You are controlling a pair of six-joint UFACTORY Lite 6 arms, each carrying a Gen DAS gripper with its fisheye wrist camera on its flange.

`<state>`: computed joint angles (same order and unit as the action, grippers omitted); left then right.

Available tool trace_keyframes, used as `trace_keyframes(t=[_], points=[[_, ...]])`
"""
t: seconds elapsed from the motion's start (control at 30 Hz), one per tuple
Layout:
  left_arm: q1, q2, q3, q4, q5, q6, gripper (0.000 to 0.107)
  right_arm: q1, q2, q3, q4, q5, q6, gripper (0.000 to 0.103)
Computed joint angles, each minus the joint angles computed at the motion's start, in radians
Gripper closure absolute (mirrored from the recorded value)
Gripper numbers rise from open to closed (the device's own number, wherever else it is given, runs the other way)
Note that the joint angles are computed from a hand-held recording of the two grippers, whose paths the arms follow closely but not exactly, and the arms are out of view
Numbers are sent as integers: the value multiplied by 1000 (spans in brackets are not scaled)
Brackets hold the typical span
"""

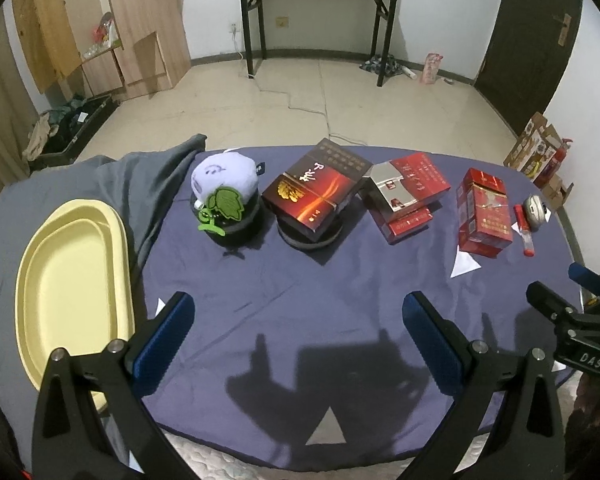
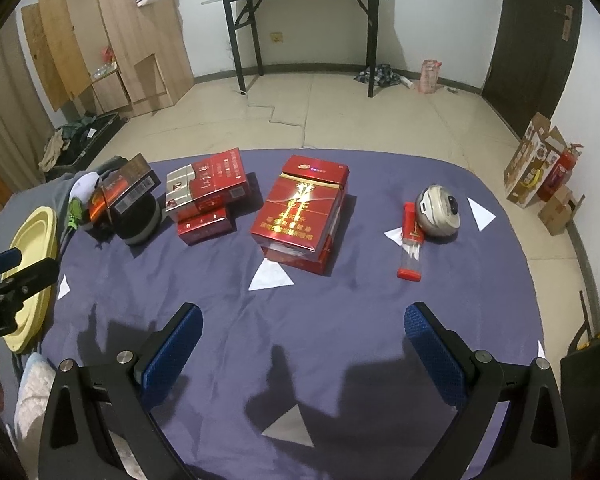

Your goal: Organize rigid objects

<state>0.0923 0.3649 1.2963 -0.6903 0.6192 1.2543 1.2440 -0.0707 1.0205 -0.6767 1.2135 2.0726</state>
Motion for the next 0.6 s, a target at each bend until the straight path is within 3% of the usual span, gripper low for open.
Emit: trace_keyframes(t=[0.6], points=[[9,-47,-54,-16,-19,60,4,38,-1,47,18,60,-13,1]])
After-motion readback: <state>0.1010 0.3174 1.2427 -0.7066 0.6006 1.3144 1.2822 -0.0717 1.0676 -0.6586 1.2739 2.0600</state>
